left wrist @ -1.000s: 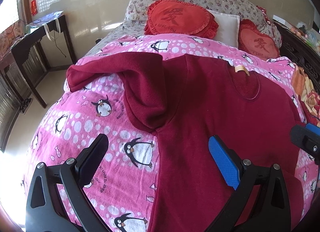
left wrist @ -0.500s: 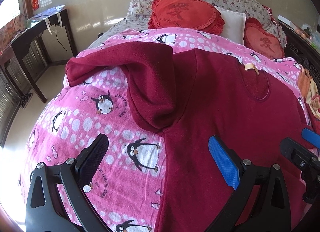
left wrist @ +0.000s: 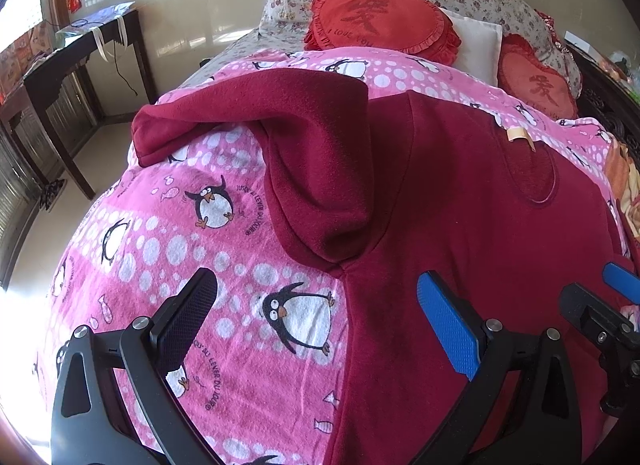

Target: Fold small clothes

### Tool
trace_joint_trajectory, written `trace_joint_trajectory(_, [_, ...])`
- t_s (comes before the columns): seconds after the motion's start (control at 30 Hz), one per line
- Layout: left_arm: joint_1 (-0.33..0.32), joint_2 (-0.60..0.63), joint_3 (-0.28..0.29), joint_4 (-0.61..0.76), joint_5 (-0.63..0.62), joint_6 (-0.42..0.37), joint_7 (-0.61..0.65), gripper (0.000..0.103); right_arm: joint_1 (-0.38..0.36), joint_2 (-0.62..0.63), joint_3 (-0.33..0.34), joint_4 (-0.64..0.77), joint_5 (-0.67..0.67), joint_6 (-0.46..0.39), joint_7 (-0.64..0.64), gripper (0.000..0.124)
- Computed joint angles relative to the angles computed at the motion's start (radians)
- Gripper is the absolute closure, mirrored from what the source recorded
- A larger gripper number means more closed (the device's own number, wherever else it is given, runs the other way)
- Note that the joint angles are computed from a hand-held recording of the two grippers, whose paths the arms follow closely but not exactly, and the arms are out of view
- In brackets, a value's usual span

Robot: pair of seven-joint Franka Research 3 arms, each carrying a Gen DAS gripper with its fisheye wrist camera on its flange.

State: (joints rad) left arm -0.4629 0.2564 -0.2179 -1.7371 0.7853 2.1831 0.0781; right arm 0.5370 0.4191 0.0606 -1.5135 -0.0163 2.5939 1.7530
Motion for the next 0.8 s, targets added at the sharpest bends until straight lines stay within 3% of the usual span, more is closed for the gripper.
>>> trace_joint_trajectory(0.5, [0.022, -0.021, 0.006, -0.039, -0.014, 0.026, -0.013, 0.002, 0.007, 0.04, 0.003, 0.049, 0.008, -0.036, -0.02, 0.022])
trace_joint_trajectory(0.8, [0.103, -0.154, 0.015, -0.208, -0.006, 0.048, -0.038, 0.002, 0.017, 0.096, 0.024, 0.129, 0.037, -0.052, -0.076, 0.022])
